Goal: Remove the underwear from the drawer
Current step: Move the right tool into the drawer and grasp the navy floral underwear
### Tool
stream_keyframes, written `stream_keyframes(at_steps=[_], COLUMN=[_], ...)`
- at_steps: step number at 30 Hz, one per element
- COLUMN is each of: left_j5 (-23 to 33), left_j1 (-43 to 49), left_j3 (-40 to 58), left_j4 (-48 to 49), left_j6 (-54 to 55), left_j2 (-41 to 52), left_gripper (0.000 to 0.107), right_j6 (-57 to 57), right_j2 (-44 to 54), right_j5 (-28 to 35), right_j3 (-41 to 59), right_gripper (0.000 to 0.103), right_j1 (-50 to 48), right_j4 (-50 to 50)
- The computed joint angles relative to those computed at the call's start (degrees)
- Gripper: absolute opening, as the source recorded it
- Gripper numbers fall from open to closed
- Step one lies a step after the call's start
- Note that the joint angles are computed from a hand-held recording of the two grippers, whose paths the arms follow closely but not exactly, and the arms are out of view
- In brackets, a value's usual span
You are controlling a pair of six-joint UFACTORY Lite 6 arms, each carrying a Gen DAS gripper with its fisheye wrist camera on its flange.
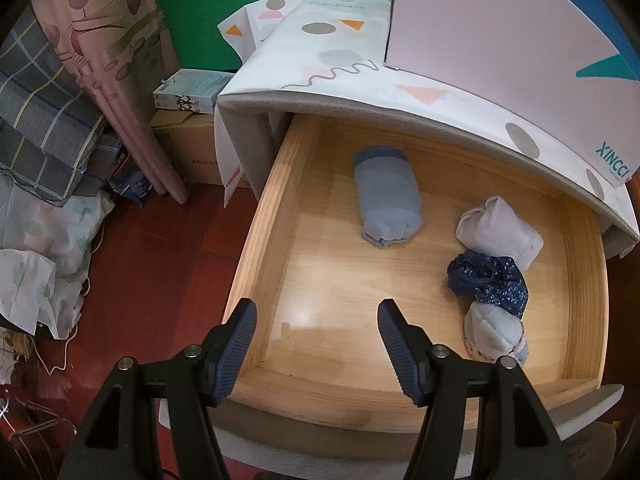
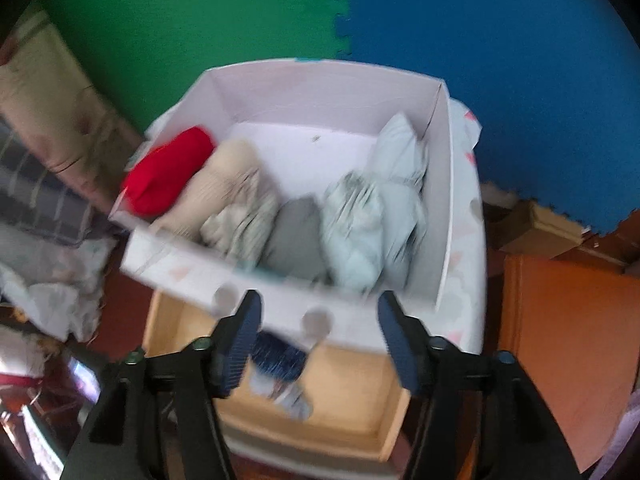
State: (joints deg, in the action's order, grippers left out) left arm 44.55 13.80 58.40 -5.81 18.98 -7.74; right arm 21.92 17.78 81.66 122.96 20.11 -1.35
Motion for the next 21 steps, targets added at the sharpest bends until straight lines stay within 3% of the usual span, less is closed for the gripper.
stream_keyframes(at_steps=[6,11,15,21], left_j5=[0.0,-0.2,0.2,0.2], left_j1=[-0.2,0.1,0.7,0.6], left_j3=[0.0,-0.2,0.1,-0.1], left_j4=[0.6,0.4,-0.5,-0.5], left_j6=[-0.5,-0.4,0.3,0.5], left_j2=[0.1,-0.1,0.0,-0.1], left_gripper=[0.065,0.065,0.065,0.065], right_j6=[1.8,3.8,4.4,6.1], right_j2=[-11.5,-12.3,-8.3,-1.6], right_j5=[-5.5,-14.8,-22.2,-31.1], right_j3=[-22.9,-39.7,-45.4,-45.5], right_gripper=[0.062,0.060,0.047,0.044], right_j1=[7.5,10.2,11.0,11.0], right_j4=[0.6,3.4,5.5,8.1])
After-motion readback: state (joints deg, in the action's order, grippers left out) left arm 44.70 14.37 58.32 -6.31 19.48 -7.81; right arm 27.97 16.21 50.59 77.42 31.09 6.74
